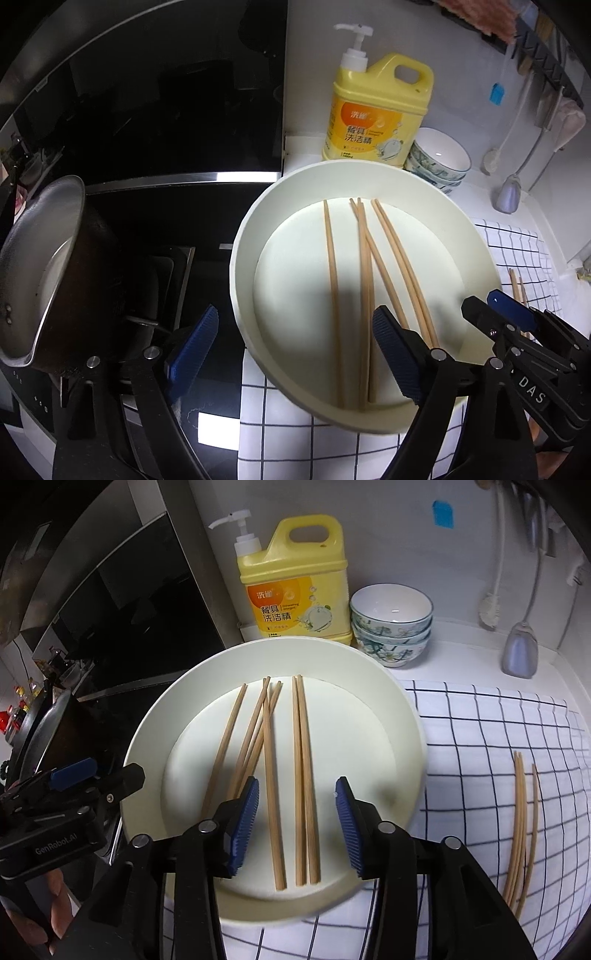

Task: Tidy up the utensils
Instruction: 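Withdraw both open tools from the basin back over the cloth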

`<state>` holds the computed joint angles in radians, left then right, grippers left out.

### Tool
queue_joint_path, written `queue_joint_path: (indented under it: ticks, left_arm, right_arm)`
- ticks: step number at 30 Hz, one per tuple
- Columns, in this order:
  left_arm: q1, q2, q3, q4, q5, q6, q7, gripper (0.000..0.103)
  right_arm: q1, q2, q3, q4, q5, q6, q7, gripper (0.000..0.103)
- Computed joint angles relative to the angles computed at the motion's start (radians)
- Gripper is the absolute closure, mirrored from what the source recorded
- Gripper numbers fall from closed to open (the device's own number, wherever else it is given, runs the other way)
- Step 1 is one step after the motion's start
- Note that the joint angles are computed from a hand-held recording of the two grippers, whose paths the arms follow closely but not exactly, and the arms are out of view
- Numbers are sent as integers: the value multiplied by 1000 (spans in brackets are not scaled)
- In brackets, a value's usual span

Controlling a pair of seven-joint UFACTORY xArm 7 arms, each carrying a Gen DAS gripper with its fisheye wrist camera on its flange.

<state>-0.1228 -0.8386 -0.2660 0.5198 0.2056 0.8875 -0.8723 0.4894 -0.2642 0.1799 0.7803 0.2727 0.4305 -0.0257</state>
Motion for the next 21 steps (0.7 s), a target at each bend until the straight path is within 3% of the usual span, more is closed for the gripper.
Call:
queue_joint_path:
  ticks: [13,21]
  left_arm:
    - [-56,15,-98,59,10,31,-68,9]
    - [-80,169,-214,184,53,13,-235,8]
  right_arm:
    - [-9,-219,-60,-147,-4,53,-13,37]
    - [-69,-376,-198,-252,9,137,-181,33]
